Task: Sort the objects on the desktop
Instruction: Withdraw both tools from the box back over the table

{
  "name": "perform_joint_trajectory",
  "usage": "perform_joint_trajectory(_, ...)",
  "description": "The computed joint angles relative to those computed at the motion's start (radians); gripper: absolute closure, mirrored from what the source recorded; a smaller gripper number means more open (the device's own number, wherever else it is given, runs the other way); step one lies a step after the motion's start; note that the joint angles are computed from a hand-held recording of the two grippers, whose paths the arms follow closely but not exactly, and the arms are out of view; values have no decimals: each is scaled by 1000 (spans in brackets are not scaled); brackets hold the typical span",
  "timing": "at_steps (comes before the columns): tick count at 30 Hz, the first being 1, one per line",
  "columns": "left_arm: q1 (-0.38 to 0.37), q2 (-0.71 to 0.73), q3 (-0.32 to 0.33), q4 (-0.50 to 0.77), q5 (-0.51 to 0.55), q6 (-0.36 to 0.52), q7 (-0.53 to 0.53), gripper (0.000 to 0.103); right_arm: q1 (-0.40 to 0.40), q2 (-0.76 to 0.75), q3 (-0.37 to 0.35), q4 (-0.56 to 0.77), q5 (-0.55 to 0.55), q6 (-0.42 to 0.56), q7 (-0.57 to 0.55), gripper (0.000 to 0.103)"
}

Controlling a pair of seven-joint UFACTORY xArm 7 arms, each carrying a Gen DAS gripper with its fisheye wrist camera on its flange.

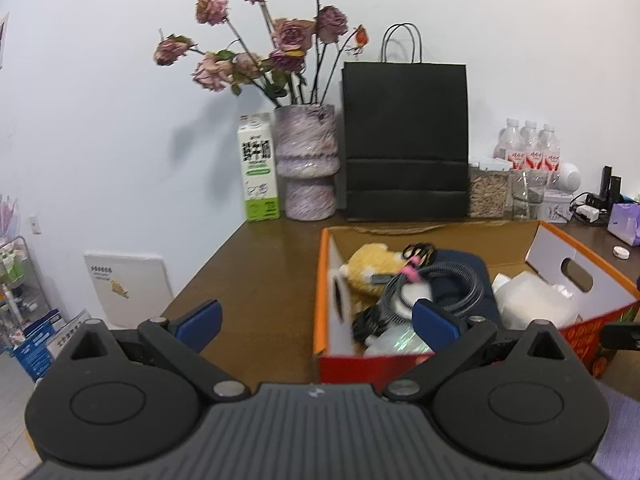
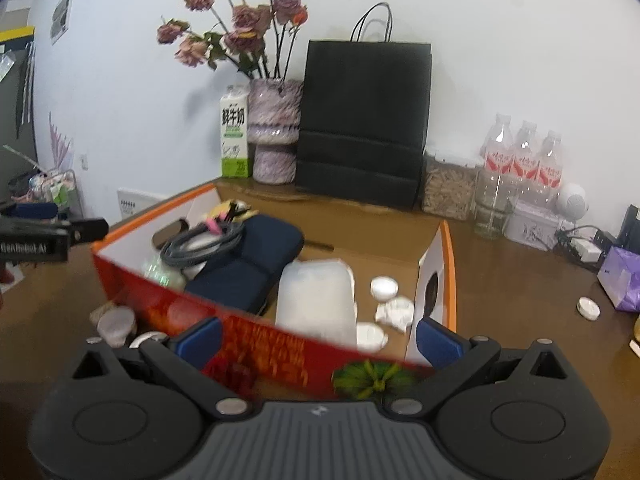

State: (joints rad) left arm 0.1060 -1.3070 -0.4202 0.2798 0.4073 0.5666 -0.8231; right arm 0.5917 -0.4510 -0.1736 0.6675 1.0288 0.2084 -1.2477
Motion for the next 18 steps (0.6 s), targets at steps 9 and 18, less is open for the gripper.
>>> perform_joint_trajectory(9,-107,-119,42,-69,-52,170,21,0,-75,-75,21,-110,-154,79,121,0)
perform_joint_trajectory(18,-176,-150,65,-119,-82,254,37,0,-96,-91,10,-141,-244,182,189,0)
